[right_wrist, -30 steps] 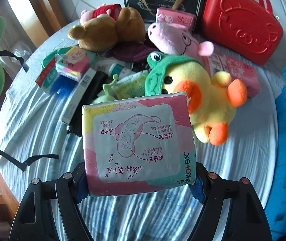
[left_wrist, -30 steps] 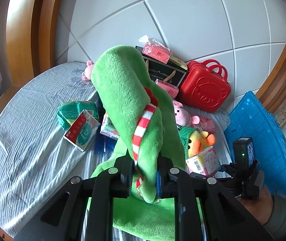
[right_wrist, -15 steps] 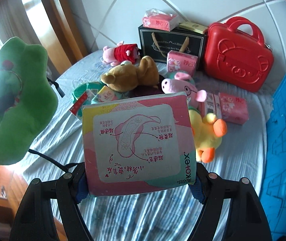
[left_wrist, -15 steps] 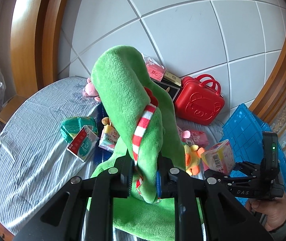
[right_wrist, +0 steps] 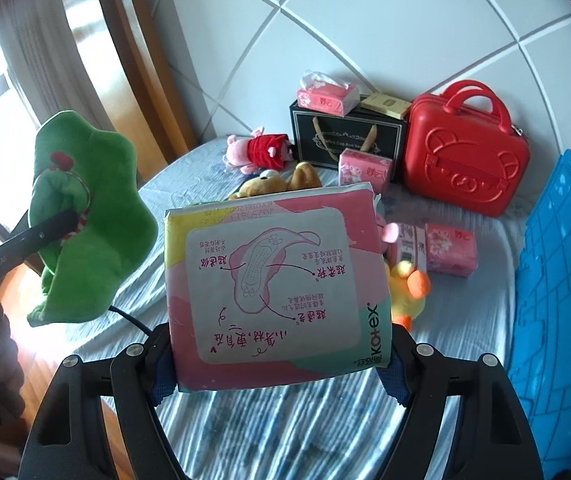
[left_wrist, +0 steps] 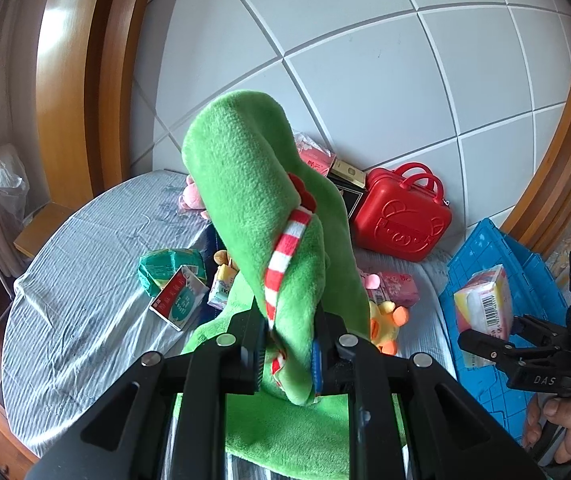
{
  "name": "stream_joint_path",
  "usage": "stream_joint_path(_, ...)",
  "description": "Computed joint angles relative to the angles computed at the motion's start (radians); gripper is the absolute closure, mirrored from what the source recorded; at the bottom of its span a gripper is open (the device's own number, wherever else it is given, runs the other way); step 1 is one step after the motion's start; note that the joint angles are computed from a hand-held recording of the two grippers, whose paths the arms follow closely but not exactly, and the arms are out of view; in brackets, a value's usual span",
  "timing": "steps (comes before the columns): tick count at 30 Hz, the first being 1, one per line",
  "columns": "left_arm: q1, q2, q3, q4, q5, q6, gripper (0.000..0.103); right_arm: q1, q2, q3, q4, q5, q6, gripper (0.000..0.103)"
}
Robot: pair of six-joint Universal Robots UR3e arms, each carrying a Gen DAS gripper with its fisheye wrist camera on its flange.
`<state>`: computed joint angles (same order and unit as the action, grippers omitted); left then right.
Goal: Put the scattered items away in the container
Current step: 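Lift the frog hat and Kotex pack and carry them over the blue bin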
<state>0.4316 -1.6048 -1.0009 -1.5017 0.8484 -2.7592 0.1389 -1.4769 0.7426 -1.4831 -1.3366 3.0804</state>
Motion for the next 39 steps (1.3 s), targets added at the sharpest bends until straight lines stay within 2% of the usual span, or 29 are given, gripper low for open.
stream_joint_path(10, -0.032, 0.02, 0.088, -0.015, 0.025, -0.06, 0.086, -0.094, -0.034, -0.155, 0.137, 0.098, -0.069, 0.024)
stream_joint_path(26, -0.144, -0.005, 0.198, -0.008, 0.084, -0.16, 0.086, -0.298, -0.132, -0.163, 0.265, 0.244, -0.2, 0.024)
stream_joint_path(34, -0.248, -0.069, 0.291, 0.011, 0.144, -0.229, 0.086, -0.441, -0.156, -0.216, 0.387, 0.327, -0.313, 0.024)
stream_joint_path(39, -0.331, -0.143, 0.409, -0.006, 0.199, -0.268, 0.086, -0.568, -0.162, -0.291, 0.517, 0.399, -0.414, 0.024)
